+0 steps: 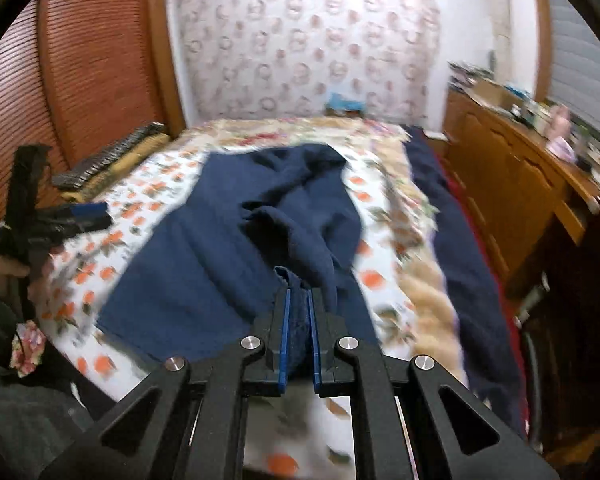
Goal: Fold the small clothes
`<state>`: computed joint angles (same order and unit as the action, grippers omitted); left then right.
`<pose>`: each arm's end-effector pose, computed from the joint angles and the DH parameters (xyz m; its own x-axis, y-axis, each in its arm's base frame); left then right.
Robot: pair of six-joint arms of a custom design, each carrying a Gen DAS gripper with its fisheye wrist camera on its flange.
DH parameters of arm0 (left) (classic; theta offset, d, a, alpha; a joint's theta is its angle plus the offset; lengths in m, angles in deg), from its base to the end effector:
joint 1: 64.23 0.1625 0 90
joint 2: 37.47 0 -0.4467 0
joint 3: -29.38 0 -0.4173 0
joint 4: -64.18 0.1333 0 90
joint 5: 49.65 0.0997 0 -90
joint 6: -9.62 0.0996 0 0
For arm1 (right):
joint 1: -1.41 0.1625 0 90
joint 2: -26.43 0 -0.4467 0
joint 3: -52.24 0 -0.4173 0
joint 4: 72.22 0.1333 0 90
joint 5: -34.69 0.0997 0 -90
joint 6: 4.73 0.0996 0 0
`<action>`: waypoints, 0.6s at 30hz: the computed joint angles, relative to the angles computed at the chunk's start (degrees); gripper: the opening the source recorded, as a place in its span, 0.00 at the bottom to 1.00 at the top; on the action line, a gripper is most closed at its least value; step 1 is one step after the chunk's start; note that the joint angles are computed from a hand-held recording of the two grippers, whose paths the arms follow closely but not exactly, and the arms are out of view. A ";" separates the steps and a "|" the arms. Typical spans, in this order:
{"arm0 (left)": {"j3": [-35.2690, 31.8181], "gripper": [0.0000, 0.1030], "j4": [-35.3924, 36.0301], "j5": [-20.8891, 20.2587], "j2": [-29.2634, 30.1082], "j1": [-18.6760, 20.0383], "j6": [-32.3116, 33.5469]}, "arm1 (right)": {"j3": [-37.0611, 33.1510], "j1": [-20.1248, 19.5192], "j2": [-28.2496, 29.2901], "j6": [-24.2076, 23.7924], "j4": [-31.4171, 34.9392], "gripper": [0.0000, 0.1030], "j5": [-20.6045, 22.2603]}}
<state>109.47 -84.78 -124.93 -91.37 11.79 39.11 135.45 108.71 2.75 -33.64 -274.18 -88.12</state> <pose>-0.0330 -0.7890 0.3122 -0.7459 0.4889 -0.4524 0.6552 0.6609 -0.3660 0.2981 -0.6904 0.0102 -0.7266 -0.1413 0.6724 -0.6084 0.5870 -0.5341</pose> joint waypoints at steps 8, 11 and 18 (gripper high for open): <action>0.45 0.85 -1.53 1.15 0.66 -1.06 0.23 | -3.03 -0.05 1.00 -1.33 2.29 0.36 0.85; 0.45 0.85 -4.52 1.88 1.17 -1.44 1.70 | -5.52 -0.11 1.35 -2.40 2.93 0.36 4.04; -3.46 0.85 -7.65 1.38 3.89 -2.15 3.57 | -23.51 -1.15 7.69 -3.65 16.03 0.36 5.70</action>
<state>106.01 -92.42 -123.55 -87.49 9.64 42.67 111.94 107.56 10.44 -37.29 -258.15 -82.41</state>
